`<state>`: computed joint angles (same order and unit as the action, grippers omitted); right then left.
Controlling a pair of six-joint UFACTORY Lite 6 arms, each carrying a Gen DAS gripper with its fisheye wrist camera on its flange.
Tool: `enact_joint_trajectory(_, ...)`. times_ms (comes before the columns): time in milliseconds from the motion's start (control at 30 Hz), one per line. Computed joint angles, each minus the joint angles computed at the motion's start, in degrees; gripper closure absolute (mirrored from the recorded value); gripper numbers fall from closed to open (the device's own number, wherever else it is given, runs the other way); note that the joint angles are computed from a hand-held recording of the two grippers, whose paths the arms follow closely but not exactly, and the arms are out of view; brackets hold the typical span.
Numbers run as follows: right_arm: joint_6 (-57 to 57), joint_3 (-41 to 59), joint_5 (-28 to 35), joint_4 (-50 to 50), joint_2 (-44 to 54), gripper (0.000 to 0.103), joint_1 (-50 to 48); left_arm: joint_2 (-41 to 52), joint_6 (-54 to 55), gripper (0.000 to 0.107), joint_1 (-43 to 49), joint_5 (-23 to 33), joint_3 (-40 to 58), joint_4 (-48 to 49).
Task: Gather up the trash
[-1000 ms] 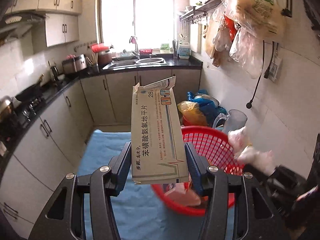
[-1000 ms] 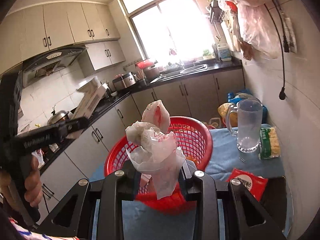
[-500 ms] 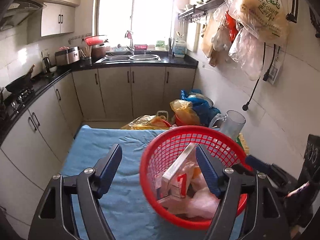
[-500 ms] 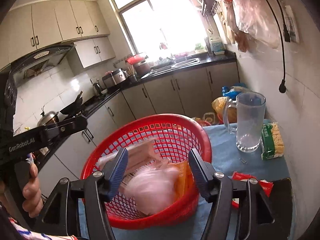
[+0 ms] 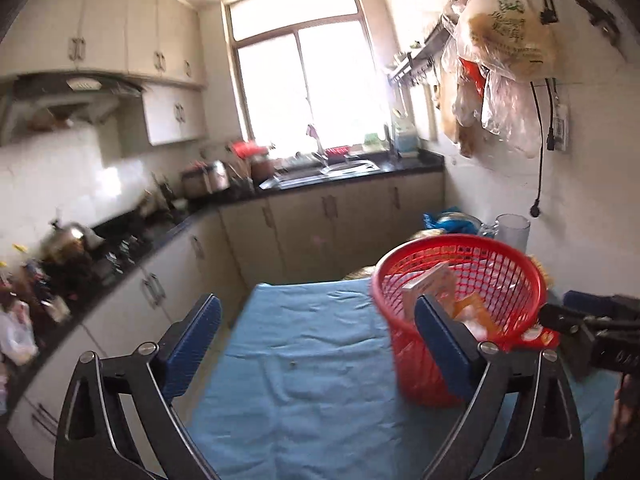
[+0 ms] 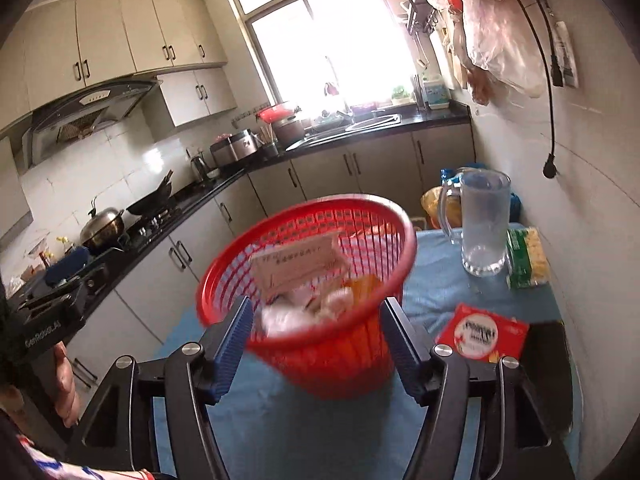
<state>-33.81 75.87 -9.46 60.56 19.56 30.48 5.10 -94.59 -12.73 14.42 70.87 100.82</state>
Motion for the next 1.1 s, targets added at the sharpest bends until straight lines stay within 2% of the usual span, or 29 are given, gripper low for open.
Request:
enact_joint_trajectory(67, -1.1, -4.9, -2.1, 2.4, -3.2, 0.031, 2.1, -6.0, -4.9, 0.01, -0.9, 3.7, -7.8, 4.1)
enact_joint_trajectory(133, -1.4, -9.6, -3.7, 4.3, -6.2, 0.031, 4.2, -12.4, -13.1, 0.01, 0.3, 2.5, -15.4, 10.9)
enact_joint_trajectory(233, 4.3, -16.4, -5.4, 1.0, -10.4, 0.03, 7.0, -20.3, -21.7, 0.008, 1.8, 0.6, -24.0, 16.8)
enact_joint_trajectory(333, 1.9, -22.7, -9.7, 5.7, -14.1, 0.029, 11.7, -27.1, -24.6, 0.006, 2.5, 0.2, -31.1, 18.5)
enact_joint_trajectory(467, -5.3, -28.9, -16.3, 15.1, -19.3, 0.029, 18.3, -35.3, -20.3, 0.005, 2.5, -0.1, -38.3, 14.6)
enact_joint_trajectory(600, -15.6, -35.5, -22.6, 26.9, -29.6, 0.029, 24.4, -42.8, -5.9, 0.005, 0.8, 0.4, -42.0, 0.4)
enact_joint_trajectory(700, -26.5, -39.6, -30.8, 38.2, -41.1, 0.027, 29.4, -49.9, 7.3, 0.005, 1.9, -2.1, -44.3, -13.5)
enact_joint_trajectory(800, -35.3, -41.5, -40.3, 46.4, -51.9, 0.02, 34.7, -54.6, 13.9, 0.004, -0.9, -0.5, -45.9, -21.3)
enact_joint_trajectory(933, -42.2, -41.0, -57.7, 51.7, -57.4, 0.011, 44.0, -59.7, 9.3, 0.004, -8.1, 6.2, -50.6, -17.2)
enact_joint_trajectory(1000, -40.9, -41.8, -62.9, 52.4, -56.2, 0.01, 46.9, -61.1, 4.3, 0.004, -11.7, 10.4, -54.0, -12.5)
enact_joint_trajectory(1033, -39.1, -43.0, -63.3, 52.6, -55.4, 0.01, 47.5, -61.5, 2.5, 0.004, -12.6, 11.4, -55.4, -10.9)
enact_joint_trajectory(1100, -35.9, -45.5, -60.2, 52.2, -54.0, 0.01, 46.7, -60.1, -3.8, 0.004, -13.2, 13.2, -58.4, -4.8)
